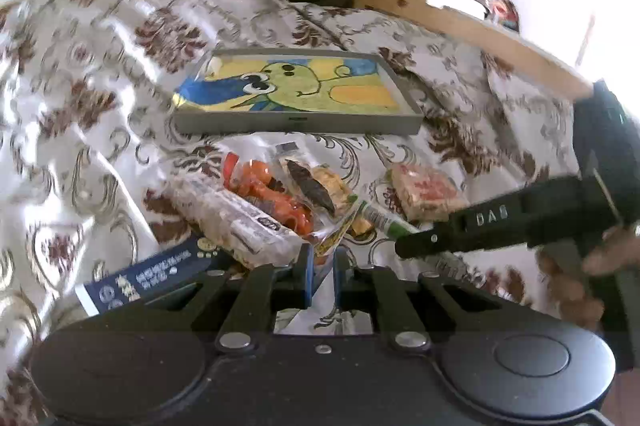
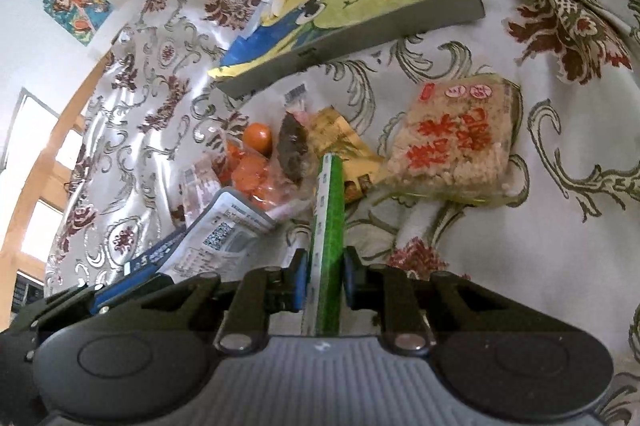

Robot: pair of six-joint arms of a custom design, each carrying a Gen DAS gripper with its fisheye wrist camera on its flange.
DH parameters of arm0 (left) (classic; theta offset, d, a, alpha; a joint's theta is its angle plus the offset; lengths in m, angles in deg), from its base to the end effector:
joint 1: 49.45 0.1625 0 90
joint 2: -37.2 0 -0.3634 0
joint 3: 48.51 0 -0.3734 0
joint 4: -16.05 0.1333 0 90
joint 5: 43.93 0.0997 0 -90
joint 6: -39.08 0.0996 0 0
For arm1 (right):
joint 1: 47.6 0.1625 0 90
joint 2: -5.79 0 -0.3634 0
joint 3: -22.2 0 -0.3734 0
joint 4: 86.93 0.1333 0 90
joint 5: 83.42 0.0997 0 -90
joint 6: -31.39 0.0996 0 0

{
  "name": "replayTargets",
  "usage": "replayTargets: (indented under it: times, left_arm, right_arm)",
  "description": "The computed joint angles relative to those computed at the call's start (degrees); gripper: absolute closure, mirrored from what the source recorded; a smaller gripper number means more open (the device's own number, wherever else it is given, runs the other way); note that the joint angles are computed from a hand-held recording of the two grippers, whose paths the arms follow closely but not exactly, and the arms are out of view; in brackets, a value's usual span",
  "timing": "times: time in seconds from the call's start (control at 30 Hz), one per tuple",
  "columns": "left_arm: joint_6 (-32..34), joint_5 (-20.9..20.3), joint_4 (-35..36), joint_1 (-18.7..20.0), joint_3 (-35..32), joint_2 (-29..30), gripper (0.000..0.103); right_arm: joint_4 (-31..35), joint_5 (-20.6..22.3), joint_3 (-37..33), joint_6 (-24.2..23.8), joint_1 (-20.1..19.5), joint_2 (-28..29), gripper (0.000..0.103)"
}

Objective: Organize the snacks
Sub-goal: 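Close right tool on the green marker while left tool grasps the white-green snack packet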

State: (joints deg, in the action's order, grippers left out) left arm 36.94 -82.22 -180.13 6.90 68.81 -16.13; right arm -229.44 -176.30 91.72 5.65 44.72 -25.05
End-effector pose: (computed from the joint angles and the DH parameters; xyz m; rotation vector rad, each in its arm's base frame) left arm -0.0989 -0.5301 0.1396 0.2054 2.2721 -1.1571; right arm 0.1575 -0.7183 0.0427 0.7242 -2.9364 0.3437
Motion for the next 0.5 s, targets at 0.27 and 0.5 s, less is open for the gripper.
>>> replayTargets:
  times: [0.27,0.5]
  left_arm:
    - [-0.12,3.44,0.25,-0.48,-0.44,0.7,0.094]
    - [9.71,9.92,0.1,-1.78,-3.08,4.52,0.091]
  right_arm:
    - [-0.22,-0.55,0.49,-1.24,0.31,-0.13,0.083]
    - [0.61,-0.07,0.32,-0.87,0.16,-0.04,0.083]
